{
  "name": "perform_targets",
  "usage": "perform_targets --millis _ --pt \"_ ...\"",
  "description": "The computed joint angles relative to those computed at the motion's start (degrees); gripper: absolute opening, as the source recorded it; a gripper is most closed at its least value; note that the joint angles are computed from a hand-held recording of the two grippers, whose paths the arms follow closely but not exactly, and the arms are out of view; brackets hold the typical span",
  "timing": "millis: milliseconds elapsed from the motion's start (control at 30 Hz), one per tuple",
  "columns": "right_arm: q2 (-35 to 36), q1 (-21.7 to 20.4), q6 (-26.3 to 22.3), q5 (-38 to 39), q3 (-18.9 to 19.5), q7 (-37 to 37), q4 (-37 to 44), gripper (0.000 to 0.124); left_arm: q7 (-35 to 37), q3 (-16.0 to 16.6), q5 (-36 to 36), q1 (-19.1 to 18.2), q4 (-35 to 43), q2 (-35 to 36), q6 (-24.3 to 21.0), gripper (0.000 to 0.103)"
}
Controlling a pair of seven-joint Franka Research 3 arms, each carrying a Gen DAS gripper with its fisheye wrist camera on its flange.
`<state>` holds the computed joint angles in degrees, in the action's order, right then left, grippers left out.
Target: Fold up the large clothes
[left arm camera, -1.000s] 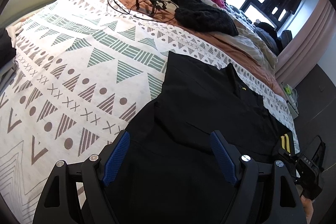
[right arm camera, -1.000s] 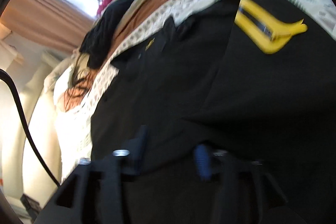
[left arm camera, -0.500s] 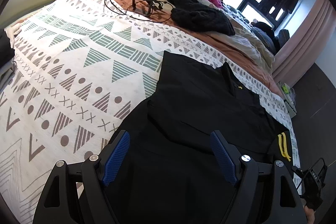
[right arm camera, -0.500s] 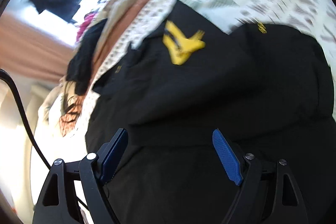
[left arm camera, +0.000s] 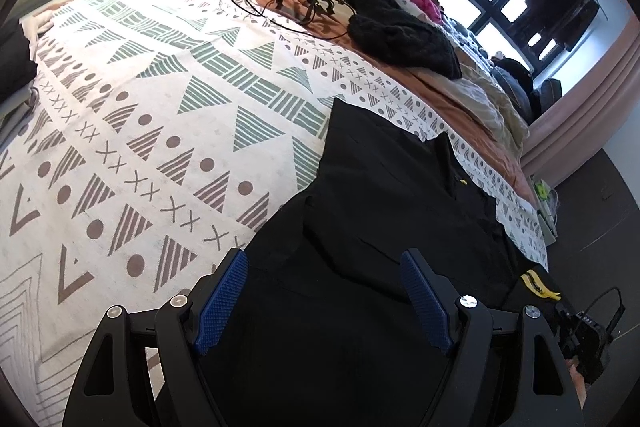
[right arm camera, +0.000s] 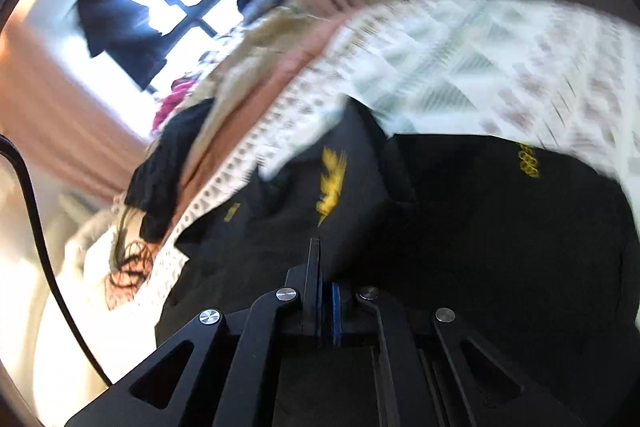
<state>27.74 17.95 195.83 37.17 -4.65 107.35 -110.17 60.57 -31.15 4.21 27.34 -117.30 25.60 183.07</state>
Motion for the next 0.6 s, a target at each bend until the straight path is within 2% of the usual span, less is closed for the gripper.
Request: perform_targets --millis 67,100,200,267,333,433,500,533,567,600 --pt "1.16 6.40 -4.46 -0.38 -7.26 -0.46 3.73 0.004 -0.09 -0.12 -0.16 0.39 -0.02 -0.02 -0.06 0.080" --pt "0.89 8.30 -5.53 1.02 -9.15 -2.02 3.96 0.004 -0.14 -0.31 -0.28 0.70 -0.01 0.07 -0.07 0.080" --pt "3.82 17.24 -12.04 -3.42 -20.30 1.19 8.86 0.004 -0.08 -1.33 -0.92 2.23 0.16 0.49 -0.81 0.080" --pt "4.95 20.07 -15.60 -7.07 -24.01 2.44 11.10 0.004 -0.68 1.03 -1.16 0.44 0.27 0.09 -1.07 0.080" --pt "6.05 19.52 -18.88 -9.60 -23.55 3.10 14.21 0.004 -1.87 4.42 -1.59 -2.29 0.29 -0.58 -1.58 0.080" --pt "8.53 16.88 -23.15 -13.01 -20.24 2.41 19.63 0.004 -1.86 4.86 -2.66 -2.50 0.42 -0.53 -2.18 0.080" --pt "10.63 13.48 -27.16 -14.95 -15.84 -0.13 24.41 0.010 -1.60 5.54 -2.95 -3.17 0.43 -0.69 -2.18 0.080" --pt "11.20 12.72 -28.62 -15.85 -14.71 -0.21 25.49 0.021 -1.75 6.80 -2.81 -4.34 0.37 -1.01 -2.18 0.080" --pt "10.62 10.77 -28.02 -15.29 -11.57 -2.08 24.85 0.041 -2.13 8.34 -2.65 -5.75 0.33 -1.34 -2.13 0.080" --pt "9.44 8.90 -25.37 -14.16 -8.36 -3.92 22.69 0.051 -2.41 9.41 -2.56 -6.73 0.21 -1.58 -1.86 0.080"
